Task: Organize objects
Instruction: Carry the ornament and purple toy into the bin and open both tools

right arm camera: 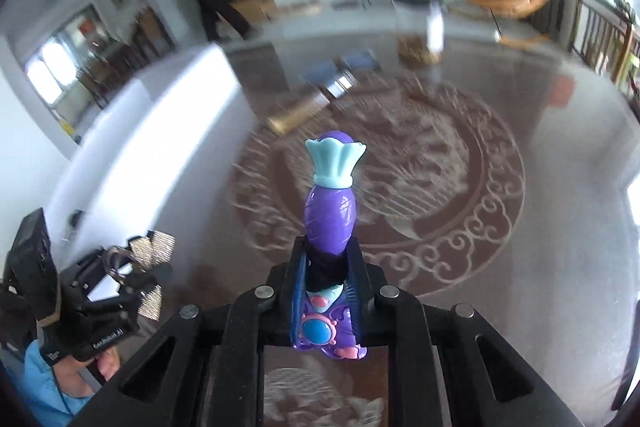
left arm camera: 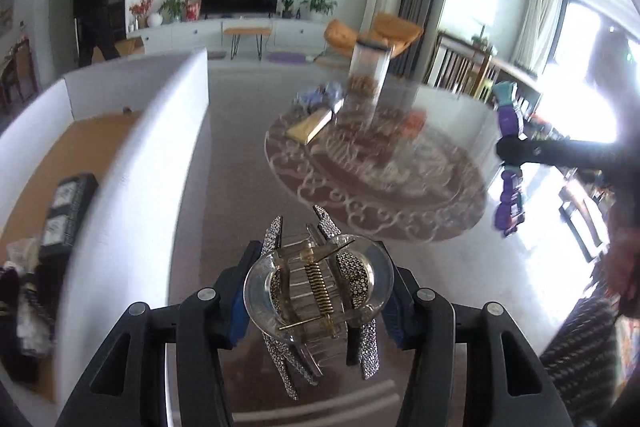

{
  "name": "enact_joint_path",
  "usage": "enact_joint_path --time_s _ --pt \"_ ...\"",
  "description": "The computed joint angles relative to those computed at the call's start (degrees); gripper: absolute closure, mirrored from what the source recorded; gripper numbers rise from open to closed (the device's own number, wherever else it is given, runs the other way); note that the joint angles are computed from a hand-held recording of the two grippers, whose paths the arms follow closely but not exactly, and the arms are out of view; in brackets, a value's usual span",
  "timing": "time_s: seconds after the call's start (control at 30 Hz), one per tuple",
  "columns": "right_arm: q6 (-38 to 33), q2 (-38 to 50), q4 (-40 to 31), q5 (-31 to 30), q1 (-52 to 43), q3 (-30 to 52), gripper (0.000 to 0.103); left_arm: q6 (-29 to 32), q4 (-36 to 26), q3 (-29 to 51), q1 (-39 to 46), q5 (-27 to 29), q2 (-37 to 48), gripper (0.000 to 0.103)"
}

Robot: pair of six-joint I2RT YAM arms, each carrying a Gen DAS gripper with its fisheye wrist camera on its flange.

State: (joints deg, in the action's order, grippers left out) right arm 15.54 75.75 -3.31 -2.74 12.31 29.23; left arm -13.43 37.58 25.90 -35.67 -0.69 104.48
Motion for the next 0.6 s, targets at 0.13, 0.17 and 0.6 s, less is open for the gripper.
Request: enact_joint_path --time_s 0.13,0.17,0.6 --pt "5.07 -3.08 -0.92 3.05 10.95 5.16 0.084 2.77 -9.64 -6.35 9.01 4.60 -22.53 0.050" --pt "6.13 -2.45 -1.05 3.59 14.34 7.77 0.084 4.06 -12.30 -7.10 11.87 5.03 -27.00 0.050" --pt "9.35 39.95 -8.68 -6.32 33.62 52.39 0.055 18.23 -33.47 11.05 52.88 10.62 -7.37 0.045"
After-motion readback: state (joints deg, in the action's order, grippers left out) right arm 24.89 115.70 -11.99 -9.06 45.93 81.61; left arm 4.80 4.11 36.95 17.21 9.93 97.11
